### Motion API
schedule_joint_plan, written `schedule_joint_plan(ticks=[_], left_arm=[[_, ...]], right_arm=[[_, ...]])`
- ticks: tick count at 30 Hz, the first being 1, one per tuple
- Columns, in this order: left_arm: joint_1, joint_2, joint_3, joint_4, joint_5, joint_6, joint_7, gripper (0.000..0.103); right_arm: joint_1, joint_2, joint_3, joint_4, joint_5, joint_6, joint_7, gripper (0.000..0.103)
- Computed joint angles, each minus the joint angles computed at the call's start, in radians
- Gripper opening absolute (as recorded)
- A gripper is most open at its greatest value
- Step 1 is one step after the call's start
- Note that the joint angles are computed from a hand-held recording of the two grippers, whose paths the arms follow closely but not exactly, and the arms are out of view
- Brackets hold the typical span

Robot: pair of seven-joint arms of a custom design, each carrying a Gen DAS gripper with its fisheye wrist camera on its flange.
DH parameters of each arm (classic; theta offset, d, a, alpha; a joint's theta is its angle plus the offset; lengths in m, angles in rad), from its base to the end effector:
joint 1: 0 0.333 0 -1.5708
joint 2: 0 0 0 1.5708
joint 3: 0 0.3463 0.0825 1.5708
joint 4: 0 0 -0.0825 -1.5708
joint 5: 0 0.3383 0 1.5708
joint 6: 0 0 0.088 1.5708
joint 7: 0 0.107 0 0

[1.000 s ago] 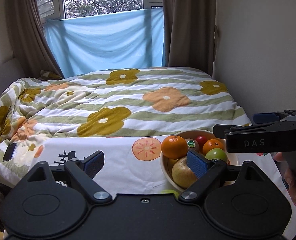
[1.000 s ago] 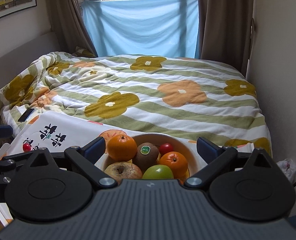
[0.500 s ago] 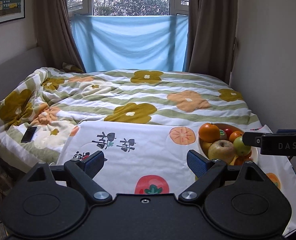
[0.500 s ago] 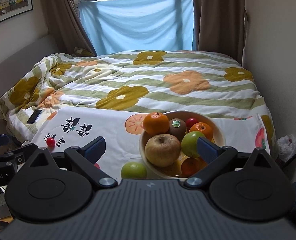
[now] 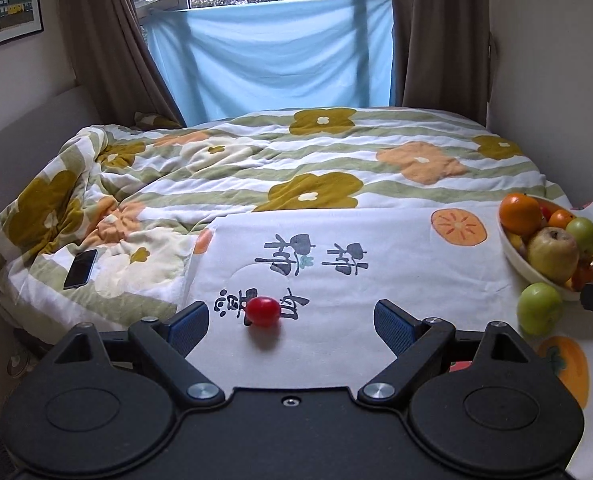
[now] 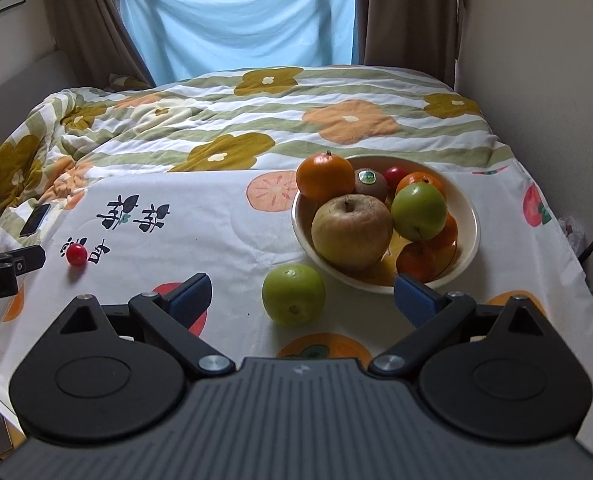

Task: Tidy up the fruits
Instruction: 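Grasp the cherry tomato with the left tool while the right tool grasps the green apple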

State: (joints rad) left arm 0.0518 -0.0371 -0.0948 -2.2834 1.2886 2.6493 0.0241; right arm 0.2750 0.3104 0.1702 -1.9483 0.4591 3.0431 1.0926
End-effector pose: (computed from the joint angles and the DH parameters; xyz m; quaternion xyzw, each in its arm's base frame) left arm 0.4944 -0.0476 0.4557 -0.7668 0.4881 -0.1628 0.3839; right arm 0.5884 0.2296 0.4675 -0.7807 0.4873 -0.1754 0.3498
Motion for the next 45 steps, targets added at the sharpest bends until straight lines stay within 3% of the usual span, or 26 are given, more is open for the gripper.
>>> schedule_joint_plan(ticks=[7,13,19,26,41,45], left_arm=[[0.064,0.116,0.065,0.036,0.035,0.141,0.106,0.084],[0.086,0.201,0.101,0.074,-0.036,0.202,0.246,0.067],[0.09,0.235,0.129,0.087,-0.072,0.255,0.319,0.058],[0.096,0.247,0.15,0.085,-0.128,0.322,0.372,0.04],[0.082,0.209,0.16,0.034,-0.153,0.334,0.391,0.039],[0.082,0.197,0.155,0.019,-0.158,0.335,0.38,0.039]], right_arm=[[0.175,0.047,-0.177,-0.018,-0.164,0.045,0.235,0.103],[0.255,0.101,-0.258,0.009,-0.268,0.046,0.381,0.103],[0.271,0.134,-0.266,0.032,-0.308,0.037,0.467,0.103],[0.309,0.159,-0.307,0.059,-0.366,0.023,0.53,0.101],[0.35,0.2,-0.373,0.108,-0.453,0.025,0.608,0.09],[0.342,0.22,-0.373,0.134,-0.459,0.019,0.607,0.082]])
